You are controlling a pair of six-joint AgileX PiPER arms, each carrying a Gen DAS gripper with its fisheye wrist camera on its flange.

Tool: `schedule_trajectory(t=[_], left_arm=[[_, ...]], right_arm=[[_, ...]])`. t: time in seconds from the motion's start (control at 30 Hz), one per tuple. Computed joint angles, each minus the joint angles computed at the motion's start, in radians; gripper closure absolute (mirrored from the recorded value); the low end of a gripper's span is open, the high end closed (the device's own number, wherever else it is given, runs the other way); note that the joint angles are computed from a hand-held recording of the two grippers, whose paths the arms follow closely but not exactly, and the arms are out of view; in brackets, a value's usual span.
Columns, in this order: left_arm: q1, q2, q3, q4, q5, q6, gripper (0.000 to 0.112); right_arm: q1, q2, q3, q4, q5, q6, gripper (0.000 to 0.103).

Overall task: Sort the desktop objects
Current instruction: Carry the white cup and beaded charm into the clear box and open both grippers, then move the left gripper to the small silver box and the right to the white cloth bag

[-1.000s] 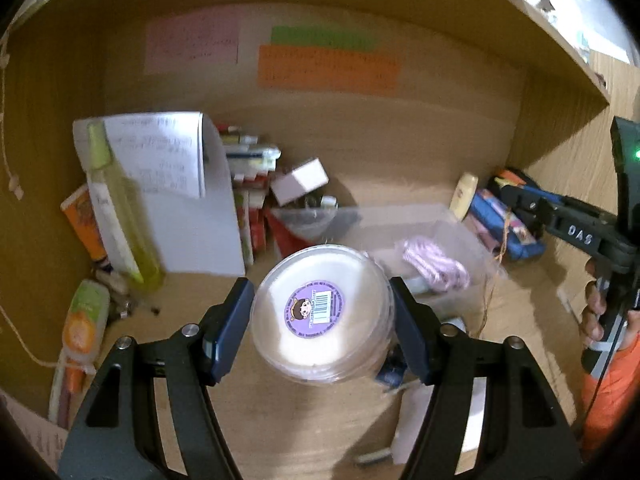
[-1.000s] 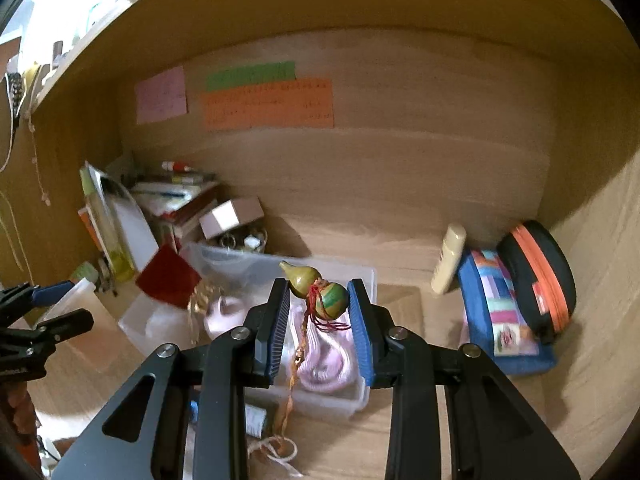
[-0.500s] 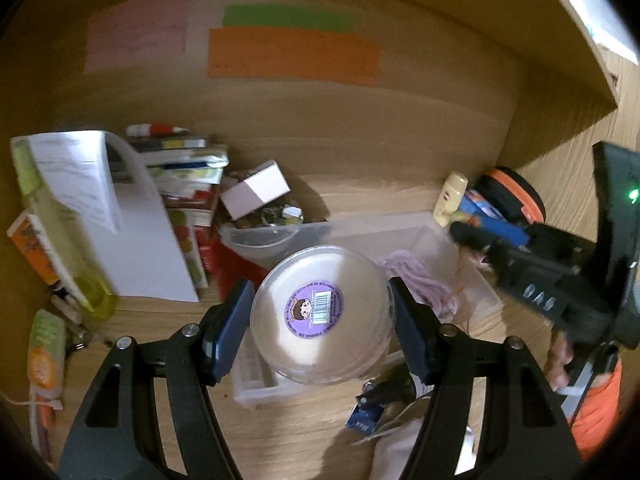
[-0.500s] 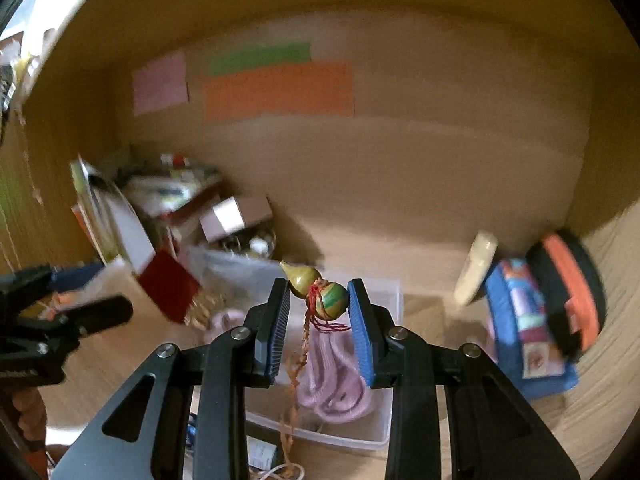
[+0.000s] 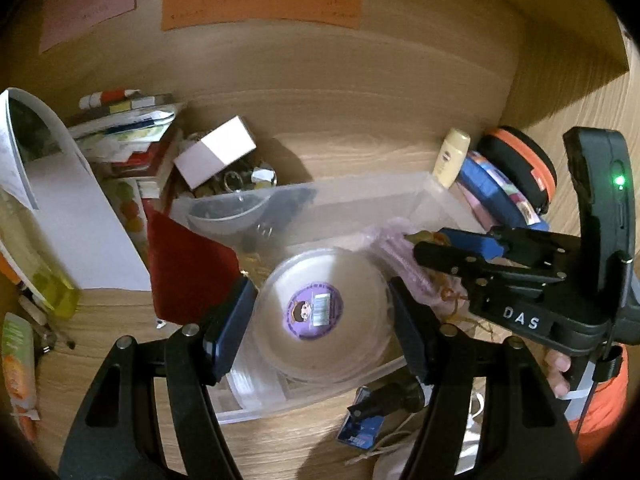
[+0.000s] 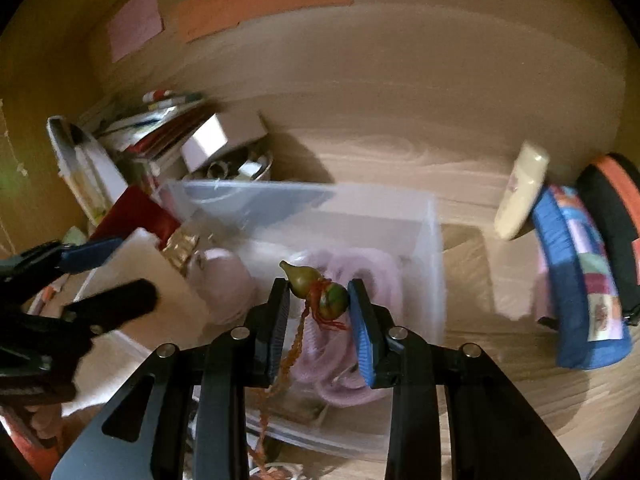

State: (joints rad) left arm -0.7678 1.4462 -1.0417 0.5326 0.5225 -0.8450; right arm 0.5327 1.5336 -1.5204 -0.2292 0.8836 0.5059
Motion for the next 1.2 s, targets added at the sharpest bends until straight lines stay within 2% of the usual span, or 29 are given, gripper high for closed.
schedule_trajectory(t=[0.27,0.33,0.5,0.57,0.7,0.77,0.87,0.93,1.2], left_arm=[[-0.028,0.008,0.004,0.055,0.009,-0.027,0.045],[-0.025,0.006,0.001,0.027,0.011,0.018,0.044],[-0.037,-0.008,0.012,0.1,0.014,-0.056,0.039],[-0.034,-0.022,0.022,0.107,0.008,-0.068,0.038],[-0.043,-0.055,0.036,0.154,0.009,-0.113,0.037],[-0.056,-0.072,0.04,0.19,0.025,-0.149,0.032],[-0.067,-0.105,0.039,0.187,0.051,-0.151,0.024],[-0.074,-0.133,0.042,0.174,0.069,-0.133,0.019],[-0.132,-0.253,0.106,0.223,0.182,-0.177,0.015]], right_arm=[[0.014,0.044,-0.027,0.065,0.019,-0.095,0.076],[0.018,0.044,-0.022,0.041,0.011,-0.068,0.076],[0.039,0.042,-0.016,-0.031,0.018,-0.016,0.073],[0.048,0.043,-0.019,-0.062,0.026,0.008,0.062],[0.061,0.038,-0.025,-0.07,0.027,-0.003,0.046],[0.081,0.029,-0.029,-0.106,0.033,0.007,0.035],[0.107,0.008,-0.04,-0.166,0.049,0.043,0.026],[0.126,-0.013,-0.05,-0.211,0.07,0.072,0.022],[0.183,-0.104,-0.04,-0.279,0.143,0.155,0.011]])
